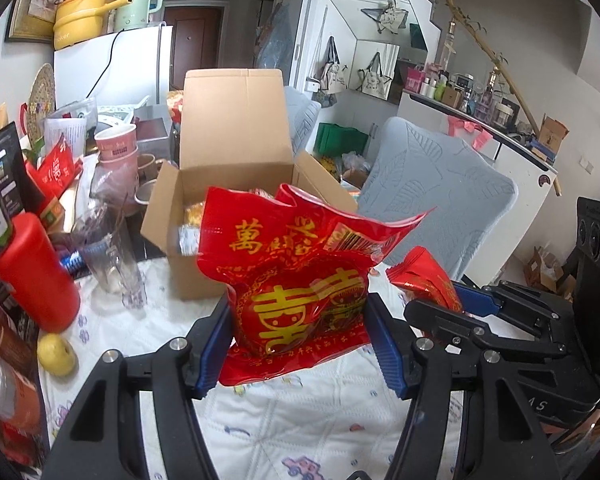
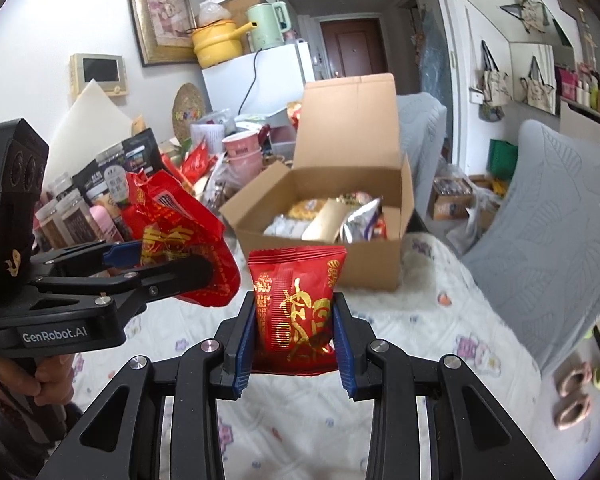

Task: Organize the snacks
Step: 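Carry both red snack packs up over the cardboard box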

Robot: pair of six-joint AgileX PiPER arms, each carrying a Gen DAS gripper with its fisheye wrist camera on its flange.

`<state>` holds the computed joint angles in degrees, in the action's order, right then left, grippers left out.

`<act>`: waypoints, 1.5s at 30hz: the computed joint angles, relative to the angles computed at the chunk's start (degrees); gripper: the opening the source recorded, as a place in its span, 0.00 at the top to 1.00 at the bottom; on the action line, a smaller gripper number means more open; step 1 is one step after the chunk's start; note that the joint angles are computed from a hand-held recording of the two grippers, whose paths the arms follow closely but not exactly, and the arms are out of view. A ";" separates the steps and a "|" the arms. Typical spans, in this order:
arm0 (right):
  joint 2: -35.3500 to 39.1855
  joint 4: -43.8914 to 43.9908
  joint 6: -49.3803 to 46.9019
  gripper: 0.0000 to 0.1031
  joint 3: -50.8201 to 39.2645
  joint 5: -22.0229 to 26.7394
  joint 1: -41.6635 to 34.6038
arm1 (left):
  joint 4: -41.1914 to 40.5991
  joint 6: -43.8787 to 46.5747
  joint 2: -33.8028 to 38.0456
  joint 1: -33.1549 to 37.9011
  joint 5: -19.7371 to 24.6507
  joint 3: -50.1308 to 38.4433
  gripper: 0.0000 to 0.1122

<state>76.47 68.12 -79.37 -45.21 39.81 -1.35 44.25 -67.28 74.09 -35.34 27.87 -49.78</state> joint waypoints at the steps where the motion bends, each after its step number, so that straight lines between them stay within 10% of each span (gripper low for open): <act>1: 0.96 -0.01 0.24 0.67 -1.29 -0.36 0.50 | -0.97 1.55 0.51 1.28 -0.78 -0.65 0.44; 29: 32.87 -14.24 20.60 0.67 -44.68 -4.83 10.98 | -24.92 36.72 24.02 24.83 -7.86 -28.51 0.44; 45: 53.87 -33.80 40.88 0.67 -74.92 2.06 14.32 | -32.28 48.39 44.03 27.09 4.79 -50.88 0.44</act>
